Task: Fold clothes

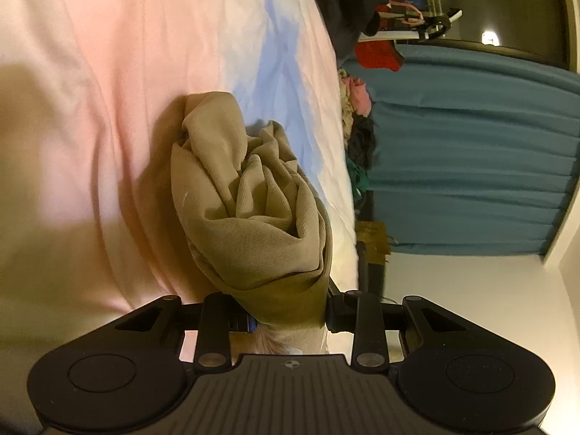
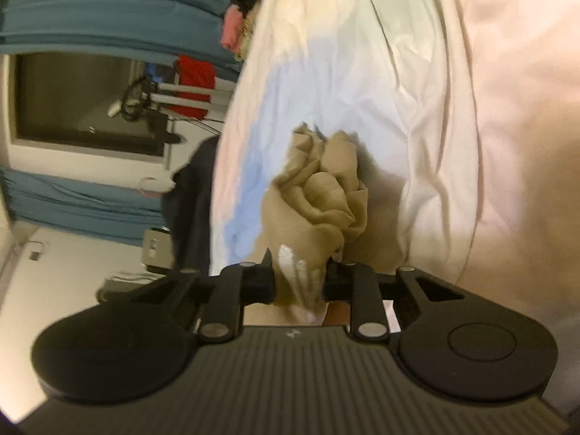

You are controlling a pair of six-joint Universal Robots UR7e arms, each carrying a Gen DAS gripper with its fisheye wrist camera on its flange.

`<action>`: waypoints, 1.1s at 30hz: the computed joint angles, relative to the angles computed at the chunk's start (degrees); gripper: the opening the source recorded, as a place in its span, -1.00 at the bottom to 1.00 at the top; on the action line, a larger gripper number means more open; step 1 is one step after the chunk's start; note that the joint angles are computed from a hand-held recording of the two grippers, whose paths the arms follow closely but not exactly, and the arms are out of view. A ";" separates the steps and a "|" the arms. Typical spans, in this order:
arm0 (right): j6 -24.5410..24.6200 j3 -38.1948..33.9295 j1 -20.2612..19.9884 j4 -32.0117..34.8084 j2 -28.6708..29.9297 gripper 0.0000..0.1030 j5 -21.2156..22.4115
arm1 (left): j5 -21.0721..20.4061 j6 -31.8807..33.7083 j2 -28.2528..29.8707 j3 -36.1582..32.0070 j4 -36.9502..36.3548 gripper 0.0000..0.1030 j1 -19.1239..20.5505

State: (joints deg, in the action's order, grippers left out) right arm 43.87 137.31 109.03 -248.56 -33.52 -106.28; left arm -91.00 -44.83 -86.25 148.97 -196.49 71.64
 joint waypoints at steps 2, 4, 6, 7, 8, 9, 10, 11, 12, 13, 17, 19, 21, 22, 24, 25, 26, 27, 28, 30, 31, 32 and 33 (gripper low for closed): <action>0.62 1.27 2.02 0.16 -1.90 -0.53 -1.80 | -0.58 -1.62 -3.15 0.18 4.26 -0.34 -1.69; 1.86 2.69 4.37 0.46 -4.31 -0.53 -3.50 | -1.33 -3.52 -7.10 -0.31 11.03 -0.34 -3.56; 2.75 4.44 6.75 1.00 -7.08 -0.53 -5.50 | -1.81 -5.44 -10.29 -1.12 17.34 -0.34 -5.79; 3.04 5.32 7.65 1.27 -8.31 -0.53 -6.55 | -1.46 -5.96 -11.38 -1.63 20.05 -0.34 -7.38; 3.39 6.22 8.38 1.67 -9.68 -0.53 -7.49 | -0.83 -6.41 -11.70 -2.43 22.47 -0.34 -9.13; 3.93 7.18 8.44 2.35 -11.36 -0.53 -7.97 | 0.07 -6.76 -11.21 -3.56 24.64 -0.34 -10.99; 4.35 7.94 7.97 3.36 -13.15 -0.53 -8.21 | 0.85 -7.05 -10.61 -4.77 26.80 -0.34 -12.73; 4.47 8.46 7.01 4.99 -15.25 -0.53 -8.25 | 1.49 -7.09 -9.03 -6.46 28.61 -0.33 -14.15; 4.34 8.86 5.87 6.85 -17.46 -0.53 -8.18 | 2.04 -6.81 -6.59 -8.34 29.77 -0.33 -15.20; 3.49 8.98 4.22 9.16 -19.88 -0.53 -7.80 | 2.54 -6.44 -4.24 -9.97 30.65 -0.33 -16.12; -0.51 6.77 -3.68 20.58 -29.98 -0.53 -5.97 | 3.81 -3.05 12.00 -22.87 32.86 -0.33 -17.50; -4.11 3.03 -6.61 27.10 -34.03 -0.53 -6.86 | 4.46 0.16 21.71 -32.92 34.34 -0.34 -17.80; -9.97 -2.75 -7.88 32.08 -36.03 -0.53 -9.41 | 4.72 3.67 29.14 -41.34 34.55 -0.34 -18.08; -13.25 -5.71 -8.13 33.05 -36.07 -0.53 -10.89 | 4.64 5.72 32.66 -45.78 34.92 -0.34 -18.10; -19.93 -11.26 -9.26 32.05 -35.01 -0.54 -12.08 | 5.06 8.55 37.60 -50.82 32.50 -0.34 -19.17; -23.10 -13.06 -10.30 31.22 -34.32 -0.54 -11.57 | 6.06 10.27 39.34 -51.87 30.32 -0.34 -20.19; -26.22 -14.91 -11.33 30.44 -33.61 -0.54 -10.99 | 6.93 12.86 42.50 -55.08 28.80 -0.33 -20.44; -28.89 -16.52 -12.41 29.69 -32.88 -0.54 -10.33 | 7.64 15.19 44.91 -57.16 27.27 -0.32 -20.60; -30.17 -17.02 -13.81 29.10 -32.15 -0.53 -9.62 | 8.38 16.63 46.24 -57.11 25.53 -0.31 -21.04; -31.40 -16.72 -17.10 28.67 -30.81 -0.53 -8.06 | 9.80 19.40 49.55 -58.07 24.91 -0.30 -20.94; -31.83 -16.41 -18.74 28.66 -30.13 -0.53 -7.30 | 10.50 20.95 51.45 -59.12 25.17 -0.30 -20.61; -31.70 -15.39 -20.50 29.16 -29.57 -0.53 -6.44 | 10.92 22.54 52.30 -58.31 25.05 -0.30 -20.01; -31.48 -14.33 -22.19 29.66 -29.03 -0.53 -5.54 | 11.08 24.22 52.13 -55.61 24.52 -0.31 -19.11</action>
State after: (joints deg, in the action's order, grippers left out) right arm 12.40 122.98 86.84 -218.90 -62.55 -111.82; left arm -79.92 -20.61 -34.12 93.36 -171.97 52.53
